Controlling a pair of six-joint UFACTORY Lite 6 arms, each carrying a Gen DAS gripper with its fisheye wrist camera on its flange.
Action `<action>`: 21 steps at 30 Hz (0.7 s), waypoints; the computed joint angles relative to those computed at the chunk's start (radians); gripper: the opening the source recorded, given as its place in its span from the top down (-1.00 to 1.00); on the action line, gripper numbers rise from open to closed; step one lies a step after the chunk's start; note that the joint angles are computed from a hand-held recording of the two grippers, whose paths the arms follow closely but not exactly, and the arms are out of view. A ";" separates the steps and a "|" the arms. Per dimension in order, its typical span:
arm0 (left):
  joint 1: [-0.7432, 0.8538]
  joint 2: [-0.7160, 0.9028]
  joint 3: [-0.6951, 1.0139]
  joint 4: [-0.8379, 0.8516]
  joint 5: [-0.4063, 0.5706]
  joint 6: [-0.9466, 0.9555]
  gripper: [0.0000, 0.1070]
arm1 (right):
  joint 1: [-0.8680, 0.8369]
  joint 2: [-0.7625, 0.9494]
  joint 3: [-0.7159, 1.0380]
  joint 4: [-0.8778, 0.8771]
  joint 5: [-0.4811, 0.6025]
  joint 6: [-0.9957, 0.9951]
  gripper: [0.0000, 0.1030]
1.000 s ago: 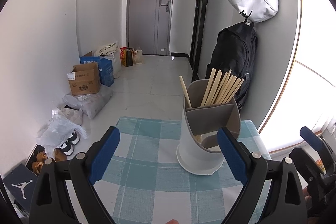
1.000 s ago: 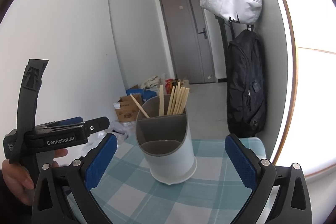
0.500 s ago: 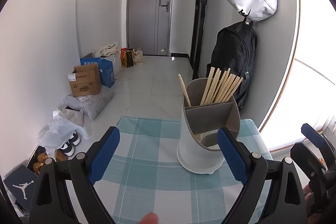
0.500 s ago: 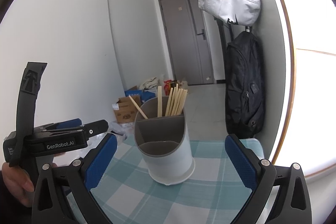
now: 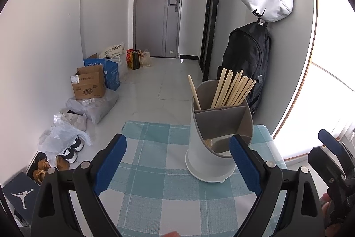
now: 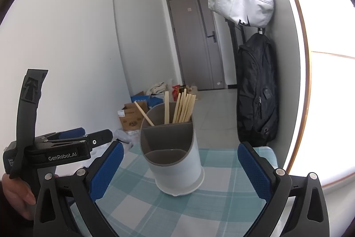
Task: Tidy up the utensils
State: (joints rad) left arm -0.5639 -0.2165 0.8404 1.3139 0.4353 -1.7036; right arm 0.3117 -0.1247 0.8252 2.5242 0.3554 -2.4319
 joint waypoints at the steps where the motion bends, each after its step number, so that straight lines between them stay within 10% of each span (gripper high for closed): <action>1: 0.005 0.001 0.001 -0.011 -0.009 0.010 -0.71 | 0.000 -0.001 -0.001 -0.001 0.001 0.002 -1.00; 21: 0.003 0.015 0.006 -0.035 -0.004 0.027 -0.71 | -0.013 -0.001 -0.003 -0.021 0.009 0.034 -1.00</action>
